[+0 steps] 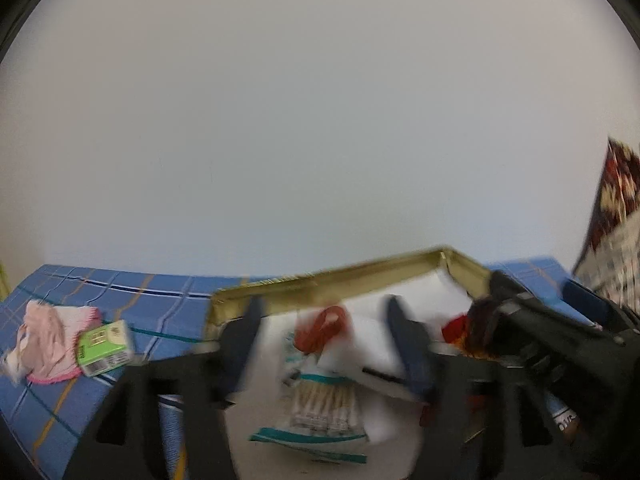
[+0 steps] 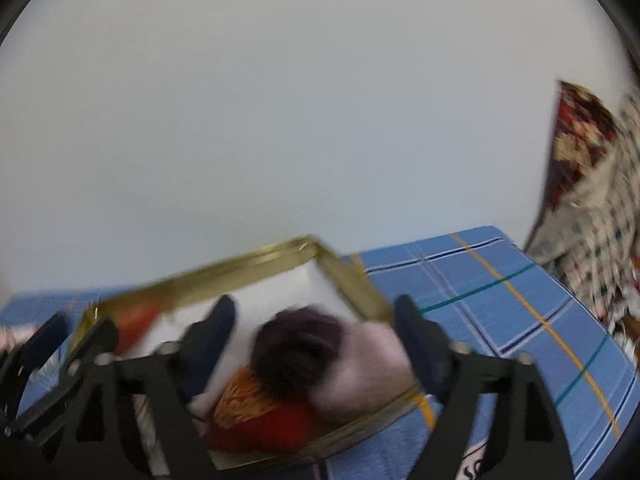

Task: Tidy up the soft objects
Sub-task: 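Open the left gripper to drop the red piece while the right gripper drops the scrunchie, then move both grippers away from the tray toward the pink-trimmed cloth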

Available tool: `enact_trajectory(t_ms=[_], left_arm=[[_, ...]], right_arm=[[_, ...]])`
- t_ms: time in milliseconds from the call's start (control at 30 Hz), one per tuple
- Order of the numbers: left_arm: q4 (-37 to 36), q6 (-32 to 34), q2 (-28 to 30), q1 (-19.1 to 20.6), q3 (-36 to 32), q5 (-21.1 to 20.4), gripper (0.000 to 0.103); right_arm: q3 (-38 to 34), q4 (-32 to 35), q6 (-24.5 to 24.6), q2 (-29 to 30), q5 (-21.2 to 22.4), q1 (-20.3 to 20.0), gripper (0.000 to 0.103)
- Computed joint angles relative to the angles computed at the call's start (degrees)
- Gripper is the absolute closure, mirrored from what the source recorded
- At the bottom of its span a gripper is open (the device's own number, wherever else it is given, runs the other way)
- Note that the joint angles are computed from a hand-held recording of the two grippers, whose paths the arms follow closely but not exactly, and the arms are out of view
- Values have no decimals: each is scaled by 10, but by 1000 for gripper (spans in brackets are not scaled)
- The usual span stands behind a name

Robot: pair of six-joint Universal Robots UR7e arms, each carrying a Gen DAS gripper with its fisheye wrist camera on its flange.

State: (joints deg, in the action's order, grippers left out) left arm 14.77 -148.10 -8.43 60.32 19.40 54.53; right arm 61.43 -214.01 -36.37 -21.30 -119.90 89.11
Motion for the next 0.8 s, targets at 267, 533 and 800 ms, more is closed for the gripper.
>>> enact_trajectory(t_ms=[267,533,800], left_arm=[[-67,6,-54,1,104,2,4],[-124,20,-89,2,170,-17,4],[-184,31,-142,8,256,-32,4]], right_arm=[[47,-27,82,-34,54,-17,0],[45,-94,11,-17,81,-11,0],[43,-198,-60,4,135,-7,0]])
